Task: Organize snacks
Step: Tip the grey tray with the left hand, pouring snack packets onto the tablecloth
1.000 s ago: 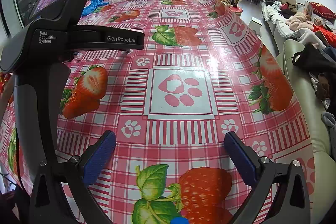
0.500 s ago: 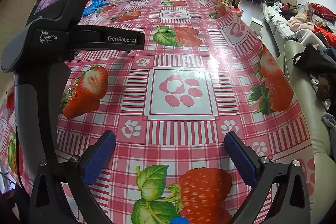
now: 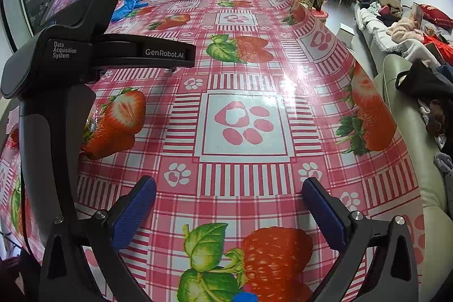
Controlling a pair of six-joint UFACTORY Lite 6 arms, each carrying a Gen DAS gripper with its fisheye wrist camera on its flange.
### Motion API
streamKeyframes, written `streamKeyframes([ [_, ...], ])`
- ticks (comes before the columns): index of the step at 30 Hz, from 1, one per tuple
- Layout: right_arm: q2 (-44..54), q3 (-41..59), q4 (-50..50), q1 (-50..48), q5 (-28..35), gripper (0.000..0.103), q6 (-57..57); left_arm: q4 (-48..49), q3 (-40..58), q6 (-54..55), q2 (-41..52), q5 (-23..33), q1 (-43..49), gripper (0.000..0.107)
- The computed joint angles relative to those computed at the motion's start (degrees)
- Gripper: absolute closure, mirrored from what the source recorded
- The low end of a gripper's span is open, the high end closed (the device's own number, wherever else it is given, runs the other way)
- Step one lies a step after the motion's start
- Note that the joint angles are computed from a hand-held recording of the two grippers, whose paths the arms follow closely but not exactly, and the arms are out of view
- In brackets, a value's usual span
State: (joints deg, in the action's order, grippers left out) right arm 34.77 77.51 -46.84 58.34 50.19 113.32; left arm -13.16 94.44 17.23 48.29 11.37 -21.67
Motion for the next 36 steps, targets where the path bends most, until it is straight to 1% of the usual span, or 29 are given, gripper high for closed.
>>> streamKeyframes([
  [21, 0.4, 1.5, 5.0, -2.8, -2.1, 0.000, -5.3, 0.2, -0.4, -0.2, -0.3, -0.1, 0.0, 0.004],
  [22, 0.4, 1.6, 4.9, -2.9, -2.1, 0.000, -5.3, 0.1, -0.5, 0.0, -0.4, 0.3, 0.1, 0.004],
  [23, 0.5, 1.6, 4.8, -2.9, -2.2, 0.000, -5.2, 0.7, 0.5, 0.0, -0.2, 2.0, 0.1, 0.004],
  [25, 0.5, 1.4, 4.4, -2.9, -2.4, 0.000, -4.9, 1.6, 5.5, 0.8, 2.1, 8.4, 0.4, 0.004],
  [26, 0.4, 1.3, 4.2, -2.8, -2.4, 0.000, -4.6, 1.1, 8.2, 2.5, 3.0, 12.5, 0.7, 0.004],
  [27, 0.4, 1.1, 3.9, -2.7, -2.5, 0.000, -4.3, -0.9, 9.0, 4.6, 3.1, 14.8, 1.2, 0.004],
  [30, 0.3, 0.8, 3.4, -2.5, -2.3, 0.000, -3.6, -14.2, 8.0, 14.9, -0.1, 22.8, 5.3, 0.004],
  [31, 0.2, 0.8, 3.3, -2.4, -2.3, 0.000, -3.5, -16.7, 6.3, 17.4, -1.9, 23.5, 6.2, 0.004],
  [34, 0.0, 0.4, 2.7, -2.1, -2.3, 0.000, -2.8, -24.3, -1.9, 28.5, -11.0, 22.0, 10.3, 0.004],
  [36, 0.0, 0.3, 2.7, -2.0, -2.3, 0.000, -2.7, -30.0, -6.8, 38.4, -16.6, 21.1, 14.4, 0.004],
])
